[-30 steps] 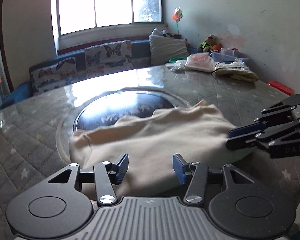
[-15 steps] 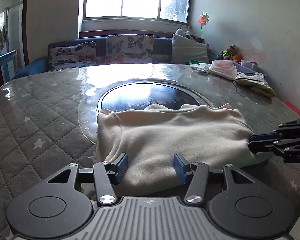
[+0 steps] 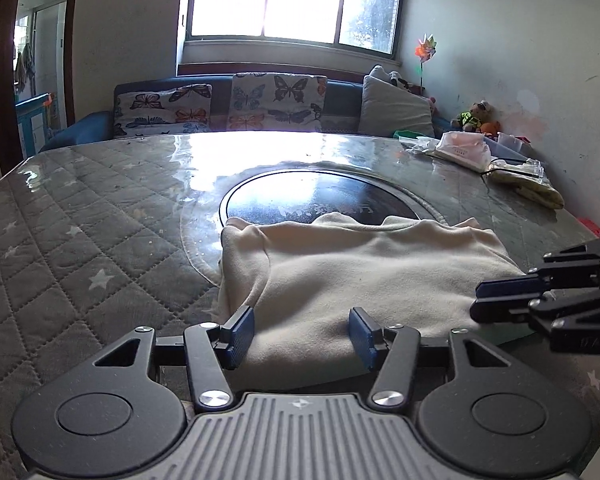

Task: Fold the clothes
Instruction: 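Withdraw both grippers from the folded shirt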

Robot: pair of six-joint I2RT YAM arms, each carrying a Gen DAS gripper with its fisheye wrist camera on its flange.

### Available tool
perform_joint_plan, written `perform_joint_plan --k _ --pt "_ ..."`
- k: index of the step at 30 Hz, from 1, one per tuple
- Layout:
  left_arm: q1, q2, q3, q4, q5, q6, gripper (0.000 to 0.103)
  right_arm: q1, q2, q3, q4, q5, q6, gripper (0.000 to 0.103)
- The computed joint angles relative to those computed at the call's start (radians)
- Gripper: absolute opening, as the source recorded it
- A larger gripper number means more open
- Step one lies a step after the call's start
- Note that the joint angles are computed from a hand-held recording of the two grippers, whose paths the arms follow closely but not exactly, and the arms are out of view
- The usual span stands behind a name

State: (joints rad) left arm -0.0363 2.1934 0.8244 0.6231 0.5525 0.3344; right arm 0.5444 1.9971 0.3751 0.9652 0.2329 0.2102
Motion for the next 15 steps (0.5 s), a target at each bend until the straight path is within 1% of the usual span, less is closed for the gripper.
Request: perform_joint_plan --k 5,8,11,12,14,15 --pt "-0.009 -0.005 -0.007 0.004 -0.011 0.005 0.059 0.028 -0.048 0.002 -0.031 0.035 -0.029 0.018" --pt "-0.021 -0.01 -0.012 0.006 -0.032 0.002 0.06 0.04 -0.026 0.032 -0.031 0.031 -0.041 0.021" --pt "-0.029 -0.023 -0.003 -0.028 -0.045 -0.005 0.061 0.036 0.02 0.064 -0.036 0.011 -0.037 0.022" --pt "-0.031 -0.027 0.001 -0.041 -0.046 -0.008 0.063 0.032 0.026 0.064 -0.03 0.009 -0.029 0.023" --pt "-0.034 -0.036 0.007 -0.063 -0.049 -0.015 0.069 0.027 0.034 0.062 -0.021 0.008 -0.014 0.029" --pt "-0.038 -0.041 0.006 -0.067 -0.053 -0.018 0.072 0.028 0.032 0.057 -0.012 0.012 -0.011 0.038"
